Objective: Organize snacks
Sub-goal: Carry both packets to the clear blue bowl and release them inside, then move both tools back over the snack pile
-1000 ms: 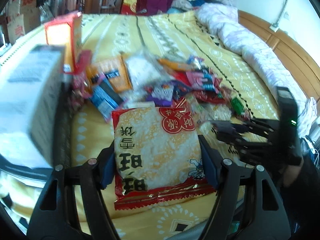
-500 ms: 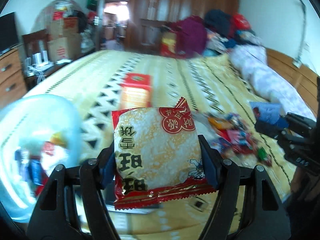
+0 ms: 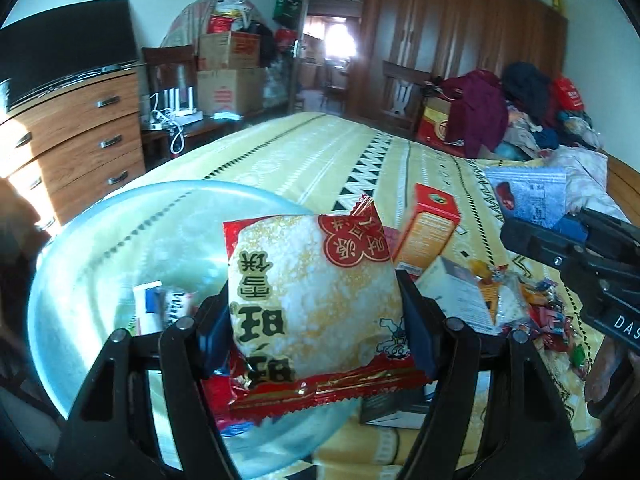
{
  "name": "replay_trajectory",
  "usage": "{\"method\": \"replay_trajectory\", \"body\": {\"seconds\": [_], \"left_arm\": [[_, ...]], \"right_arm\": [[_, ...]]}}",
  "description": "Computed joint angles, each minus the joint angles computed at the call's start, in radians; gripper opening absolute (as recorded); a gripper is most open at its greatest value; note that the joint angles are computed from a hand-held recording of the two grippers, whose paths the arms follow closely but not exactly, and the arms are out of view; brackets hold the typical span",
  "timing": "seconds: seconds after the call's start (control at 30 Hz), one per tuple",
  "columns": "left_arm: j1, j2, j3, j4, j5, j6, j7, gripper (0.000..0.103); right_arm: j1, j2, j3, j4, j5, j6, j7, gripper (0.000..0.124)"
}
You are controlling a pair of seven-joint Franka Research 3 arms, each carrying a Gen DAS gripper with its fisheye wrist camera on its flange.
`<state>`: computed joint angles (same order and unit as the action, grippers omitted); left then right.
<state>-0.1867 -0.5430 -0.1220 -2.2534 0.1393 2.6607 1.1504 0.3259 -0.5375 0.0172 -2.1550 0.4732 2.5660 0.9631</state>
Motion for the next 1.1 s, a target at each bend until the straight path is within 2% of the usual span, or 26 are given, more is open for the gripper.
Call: {"method": "replay_trajectory", "body": {"seconds": [0.23,0.57,0.63,0.67,0.7,0.83,0.9,1.1], "left_arm": [[0.017,-0.011,0.026,-0.019,-0.013,-0.017,0.005,0.072],[0.020,-0.018,0.051,-0.030,-0.051,-0.046,0.034,0.073],[0.022,-0.014,0.053,-0.028,-0.059,-0.058,0.037,0.073],[0.024,-0.017,0.052,-0.030,-0.060,-0.066,0.037,0.073],[0.027,-0.015,0.052,-0.028,-0.061,-0.070,0.039,0.075],[0.056,-0.018,0.034,-0.027,-0.041,-0.082,0.015,0.093],[0.068,-0.019,0.026,-0.027,-0.026,-0.086,0.000,0.094],[0.066,-0.012,0.017,-0.016,-0.007,-0.098,-0.013,0.094]], "right_arm": [[0.036,0.104,0.041,0.095,-0.009,-0.017,0.015,0.032],[0.046,0.196,0.071,0.163,-0.042,-0.057,0.057,0.032],[0.046,0.211,0.068,0.175,-0.042,-0.073,0.063,0.040],[0.046,0.217,0.068,0.179,-0.042,-0.080,0.069,0.051],[0.045,0.219,0.071,0.177,-0.043,-0.074,0.072,0.054],[0.046,0.220,0.072,0.172,-0.038,-0.067,0.088,0.061],[0.050,0.214,0.064,0.169,-0.017,-0.073,0.092,0.065],[0.051,0.134,0.020,0.101,0.073,-0.092,0.078,0.065]]}}
